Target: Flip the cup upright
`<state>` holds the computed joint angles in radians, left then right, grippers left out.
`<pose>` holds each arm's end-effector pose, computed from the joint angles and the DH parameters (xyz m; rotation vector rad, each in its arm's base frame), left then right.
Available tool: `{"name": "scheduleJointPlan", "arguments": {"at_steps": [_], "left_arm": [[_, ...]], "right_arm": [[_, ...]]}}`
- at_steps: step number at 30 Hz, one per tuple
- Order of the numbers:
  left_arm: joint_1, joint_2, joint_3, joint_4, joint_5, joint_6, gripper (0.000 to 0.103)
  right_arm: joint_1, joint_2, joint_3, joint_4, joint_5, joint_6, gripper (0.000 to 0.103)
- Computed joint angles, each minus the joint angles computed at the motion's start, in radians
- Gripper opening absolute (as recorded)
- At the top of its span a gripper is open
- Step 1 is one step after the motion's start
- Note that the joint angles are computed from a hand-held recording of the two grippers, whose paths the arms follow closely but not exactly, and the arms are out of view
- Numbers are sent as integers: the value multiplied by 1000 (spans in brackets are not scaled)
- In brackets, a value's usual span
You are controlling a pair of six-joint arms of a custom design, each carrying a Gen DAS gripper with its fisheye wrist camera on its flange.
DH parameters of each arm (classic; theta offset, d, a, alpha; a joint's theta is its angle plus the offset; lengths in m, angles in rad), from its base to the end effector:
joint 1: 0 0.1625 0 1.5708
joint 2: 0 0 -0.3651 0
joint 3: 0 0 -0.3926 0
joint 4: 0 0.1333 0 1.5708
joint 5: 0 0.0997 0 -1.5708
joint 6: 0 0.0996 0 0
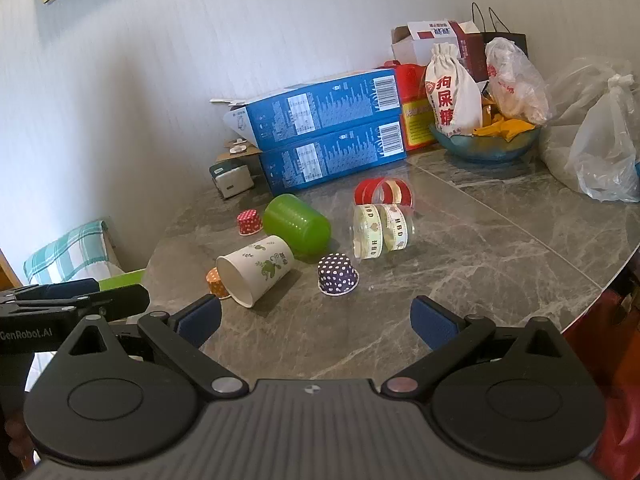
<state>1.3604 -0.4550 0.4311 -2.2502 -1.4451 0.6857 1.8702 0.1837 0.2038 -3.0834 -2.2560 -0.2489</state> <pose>-0.0371 -0.8719 0.3214 1.1175 2.4693 -0.9261 0.3134 -0.7771 0.0042 0.1164 -2.1961 1.3717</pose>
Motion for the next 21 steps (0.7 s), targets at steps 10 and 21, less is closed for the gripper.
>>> {"name": "scheduleJointPlan", "arguments": {"at_steps": [10,21], "left_arm": [[1,2,-4,5,0,-5,101],[1,5,-8,5,0,-9,101]], "right_arm": [[-1,-7,16,-11,1,0,102],[1,5,-9,5,-3,0,102]]}}
